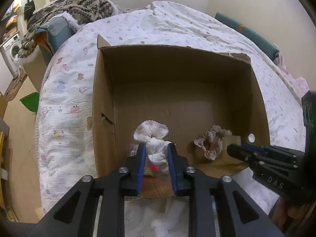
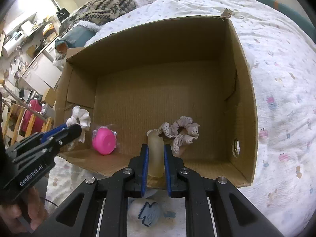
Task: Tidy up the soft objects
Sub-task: 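Carry the scrunchie and sponge into the box and open both tools, then grasp the white sock with the left tool while the right tool grasps the blue plush toy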
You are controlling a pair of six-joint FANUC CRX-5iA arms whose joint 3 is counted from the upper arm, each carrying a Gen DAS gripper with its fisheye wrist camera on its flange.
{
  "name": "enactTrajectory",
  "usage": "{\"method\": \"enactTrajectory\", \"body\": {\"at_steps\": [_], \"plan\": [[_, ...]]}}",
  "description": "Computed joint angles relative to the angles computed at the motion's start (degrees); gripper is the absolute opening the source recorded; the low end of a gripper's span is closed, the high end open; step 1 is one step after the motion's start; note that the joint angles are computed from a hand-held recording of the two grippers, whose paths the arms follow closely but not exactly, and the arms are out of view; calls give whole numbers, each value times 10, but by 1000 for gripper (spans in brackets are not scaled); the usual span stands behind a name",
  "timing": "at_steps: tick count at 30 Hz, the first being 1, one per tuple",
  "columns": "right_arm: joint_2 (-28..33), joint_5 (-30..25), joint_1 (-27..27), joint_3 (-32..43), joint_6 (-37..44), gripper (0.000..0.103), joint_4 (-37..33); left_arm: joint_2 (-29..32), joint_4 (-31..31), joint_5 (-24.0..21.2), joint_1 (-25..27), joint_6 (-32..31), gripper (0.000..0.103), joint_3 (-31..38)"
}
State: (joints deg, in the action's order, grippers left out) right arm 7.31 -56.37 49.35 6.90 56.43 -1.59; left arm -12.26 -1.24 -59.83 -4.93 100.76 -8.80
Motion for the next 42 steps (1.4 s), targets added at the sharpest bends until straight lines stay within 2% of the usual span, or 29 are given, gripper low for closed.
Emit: {"method": "enactTrajectory", "body": {"at_steps": [6, 10, 12, 14, 15, 16, 18, 30, 38, 42], "plan": [[-4, 5, -4, -4, -7, 17, -3, -1, -4, 1, -3, 2, 35, 1], [-7, 11, -7, -6, -5, 19, -11, -6, -14, 8, -7, 10, 51, 2], [-10, 14, -9, -8, -3, 22, -14, -10, -21, 12, -11, 14, 53, 2], [-9, 7, -11, -3, -4, 30, -19, -10, -18, 12, -11, 10, 54, 2], [-9, 5, -13, -2, -7, 37, -21, -8, -21, 8, -13, 11, 55, 5], [-11, 8, -15, -2, -10, 51, -22, -6, -24, 4, -14, 12, 58, 8], [-17, 22, -20, -8, -13, 67, -31, -7, -22, 3, -13, 11, 60, 8], [-37, 27, -17, -27, -42, 67, -8, -30, -36, -4, -18, 18, 61, 9], [-60, 19, -2, -48, -62, 67, 21, -59, -6, -27, 0, 30, 61, -15], [-71, 13, 1, -59, -77, 67, 23, -74, -9, -39, 2, 34, 61, -21]]}}
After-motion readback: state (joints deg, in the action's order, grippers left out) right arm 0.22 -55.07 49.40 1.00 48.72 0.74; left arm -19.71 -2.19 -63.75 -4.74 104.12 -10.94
